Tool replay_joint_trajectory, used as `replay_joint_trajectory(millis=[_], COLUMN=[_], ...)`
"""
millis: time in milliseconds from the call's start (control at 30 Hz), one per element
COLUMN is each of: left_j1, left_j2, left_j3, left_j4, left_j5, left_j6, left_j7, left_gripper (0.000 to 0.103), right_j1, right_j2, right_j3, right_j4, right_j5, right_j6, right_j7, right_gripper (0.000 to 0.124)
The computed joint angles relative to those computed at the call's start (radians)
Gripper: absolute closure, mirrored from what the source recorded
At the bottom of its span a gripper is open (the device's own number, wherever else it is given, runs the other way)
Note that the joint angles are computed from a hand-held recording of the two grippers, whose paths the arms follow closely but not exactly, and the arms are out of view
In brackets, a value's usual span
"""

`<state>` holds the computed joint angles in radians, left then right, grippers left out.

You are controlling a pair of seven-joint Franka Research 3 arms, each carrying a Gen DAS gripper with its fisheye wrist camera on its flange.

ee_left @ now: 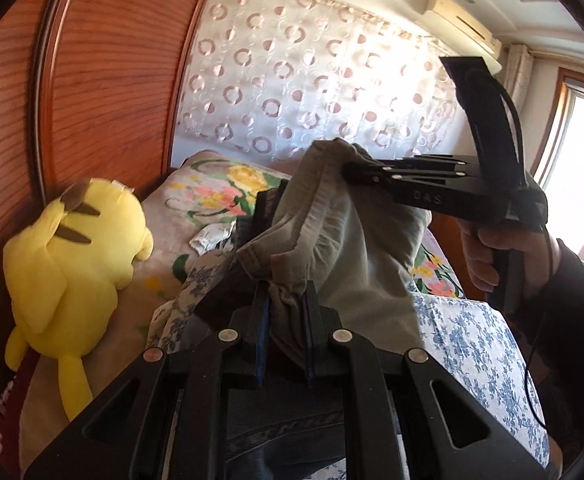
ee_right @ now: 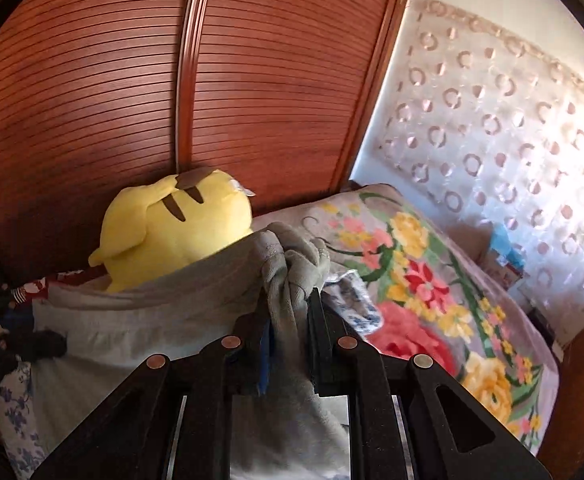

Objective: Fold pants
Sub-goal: 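Lift the pants bundle with both grippers and carry it onto the jeans stack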

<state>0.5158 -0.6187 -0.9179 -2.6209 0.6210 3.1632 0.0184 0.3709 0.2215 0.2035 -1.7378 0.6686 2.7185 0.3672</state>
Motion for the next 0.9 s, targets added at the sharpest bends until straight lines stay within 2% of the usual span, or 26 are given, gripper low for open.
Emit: replay_joint_trajectory(millis=[100, 167, 300, 433, 533, 567, 600, 667, 833, 900], left_j1=[0.010, 0.000, -0.013, -0.061, -0.094, -0.106, -0.112, -0.129, -0.164, -0.164], left_j2=[0.003, 0.006, 0.003, 0.027, 0.021, 0.014, 0.010, -0.002, -0.003, 0.022], left_j3=[-0.012, -0.009, -0.013, 0.029, 0.054, 0.064, 0.072, 0.094, 0.117, 0.121], left_j4=[-0.006, -0.013, -0.022, -0.023, -0.023, -0.022, -0.025, -0.028, 0.010, 0.032], left_j5=[-0.001, -0.005, -0.013, -0.004, 0.019, 0.030, 0.042, 0.064, 0.129, 0.169], left_j6=[0.007, 0.009, -0.004, -0.036, -0.082, -0.098, -0.101, -0.103, -0.160, -0.154], left_j7=[-0.007, -0.008, -0.011, -0.008, -0.022, -0.027, -0.035, -0.052, -0.067, -0.065], left_gripper=[0.088, 0.088, 0.088, 0.083, 0.070, 0.062, 0.047, 0.032, 0.031, 0.031], right_j1=[0.011, 0.007, -0.036, -0.073, -0.068, -0.065, -0.060, -0.053, -0.024, -0.019], right_j2=[0.050, 0.063, 0.031, -0.044, -0.091, -0.103, -0.114, -0.144, -0.175, -0.178], right_j3=[-0.012, -0.006, 0.022, 0.023, -0.002, -0.012, -0.019, -0.025, -0.049, -0.054], right_j4=[0.073, 0.089, 0.052, -0.054, -0.131, -0.150, -0.168, -0.209, -0.249, -0.252], right_j5=[-0.037, -0.030, 0.079, 0.226, 0.292, 0.303, 0.314, 0.392, 0.443, 0.476], right_j6=[-0.034, -0.016, 0.012, 0.018, 0.036, 0.034, 0.037, 0.065, 0.063, 0.052], right_j7=[0.081, 0.106, 0.044, -0.048, -0.088, -0.088, -0.087, -0.140, -0.141, -0.157], right_gripper=[0.095, 0.089, 0.088, 0.084, 0.082, 0.082, 0.082, 0.081, 0.080, 0.080])
